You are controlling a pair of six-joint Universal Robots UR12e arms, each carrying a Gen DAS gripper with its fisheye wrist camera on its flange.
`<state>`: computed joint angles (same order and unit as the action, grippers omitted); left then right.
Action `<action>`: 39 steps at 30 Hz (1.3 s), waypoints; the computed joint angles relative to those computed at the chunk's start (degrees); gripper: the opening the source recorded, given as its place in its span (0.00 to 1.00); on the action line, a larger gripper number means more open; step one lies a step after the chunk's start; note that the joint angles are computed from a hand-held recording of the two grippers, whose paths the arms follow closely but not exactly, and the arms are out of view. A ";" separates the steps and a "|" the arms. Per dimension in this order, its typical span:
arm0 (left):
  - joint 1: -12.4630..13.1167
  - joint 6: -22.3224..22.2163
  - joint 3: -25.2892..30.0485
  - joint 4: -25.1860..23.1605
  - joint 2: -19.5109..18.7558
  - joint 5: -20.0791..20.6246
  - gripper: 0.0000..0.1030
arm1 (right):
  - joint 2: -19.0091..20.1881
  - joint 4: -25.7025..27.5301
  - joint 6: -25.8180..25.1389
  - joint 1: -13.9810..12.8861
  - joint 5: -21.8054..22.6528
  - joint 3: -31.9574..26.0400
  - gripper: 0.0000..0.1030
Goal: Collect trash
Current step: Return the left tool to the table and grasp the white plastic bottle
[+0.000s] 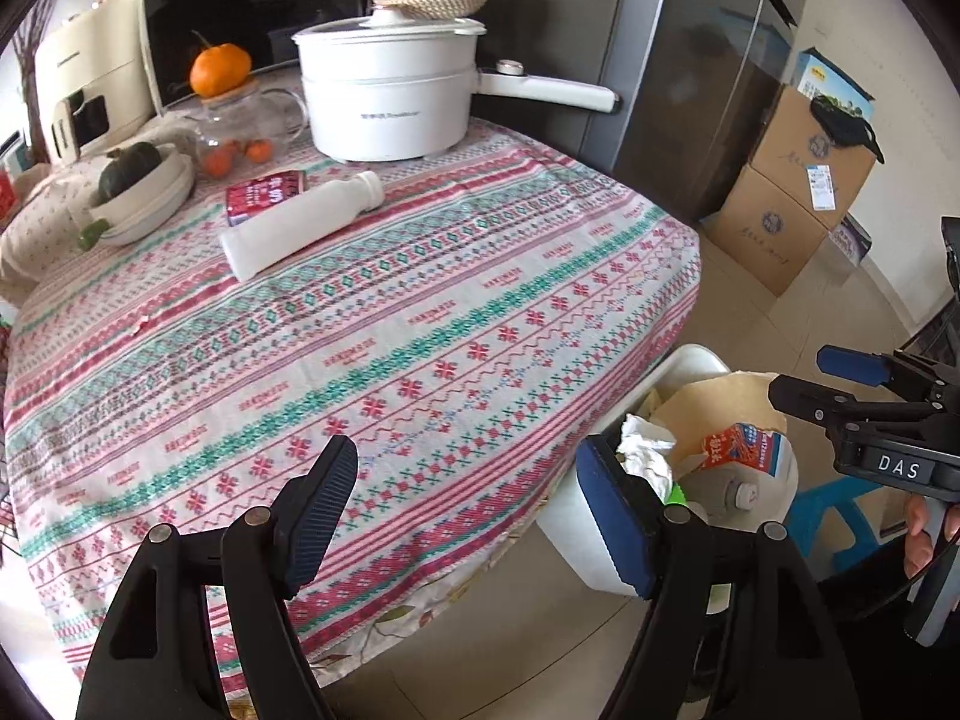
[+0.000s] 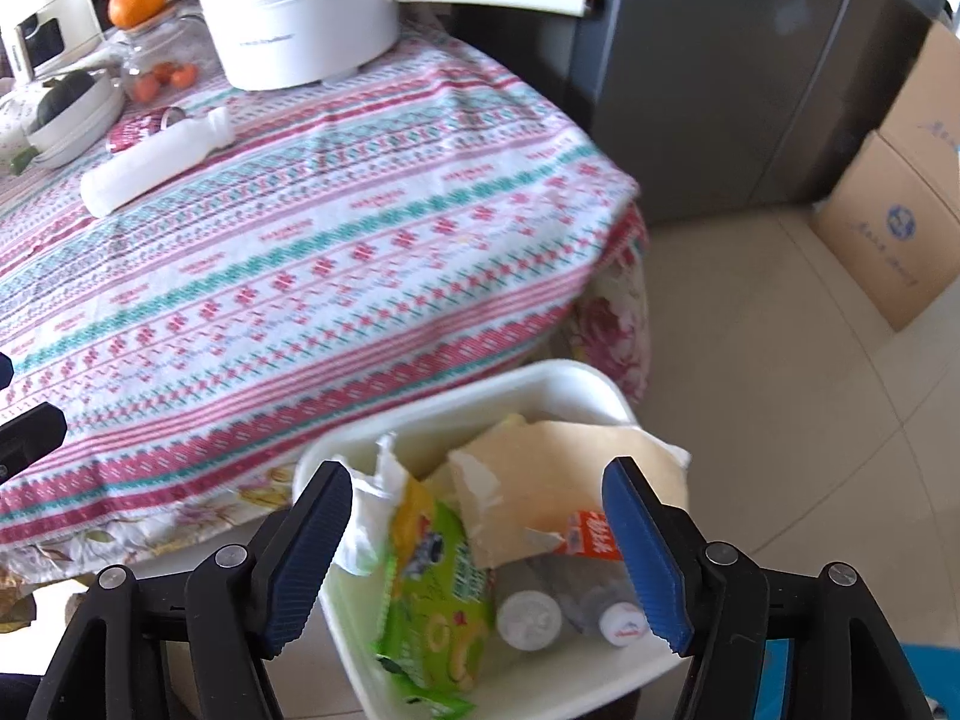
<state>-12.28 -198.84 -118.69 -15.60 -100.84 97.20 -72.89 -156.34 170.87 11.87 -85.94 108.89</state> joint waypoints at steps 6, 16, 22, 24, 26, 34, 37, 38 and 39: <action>2.87 -2.73 -3.22 0.15 2.55 2.50 0.76 | 1.53 0.98 1.18 2.20 3.41 -2.30 0.75; 9.36 4.49 -3.18 0.16 2.64 1.59 0.76 | 6.34 7.82 -0.91 6.40 3.48 -10.82 0.75; 12.13 16.24 3.71 -1.22 -3.52 -1.66 0.76 | 10.31 10.64 0.96 6.73 5.72 -17.40 0.78; 12.46 20.23 7.01 -3.06 -6.27 -2.10 0.76 | 11.73 10.57 0.60 6.64 6.36 -19.00 0.78; 12.44 25.93 10.67 -5.40 -9.17 -1.93 0.76 | 12.50 8.27 -0.54 6.29 7.44 -19.17 0.78; 11.69 38.23 23.22 -18.48 -17.54 -0.09 0.65 | 14.34 3.87 -9.83 5.57 -0.09 -18.30 0.78; 11.25 38.99 25.36 -21.25 -19.07 2.43 0.62 | 13.83 5.61 -8.77 4.56 2.74 -18.27 0.78; 11.17 38.70 25.86 -22.00 -19.40 3.00 0.61 | 13.63 5.91 -8.72 4.39 3.50 -18.21 0.78; 11.09 38.02 26.31 -22.85 -19.68 3.47 0.61 | 13.50 6.21 -8.76 4.37 3.71 -18.22 0.78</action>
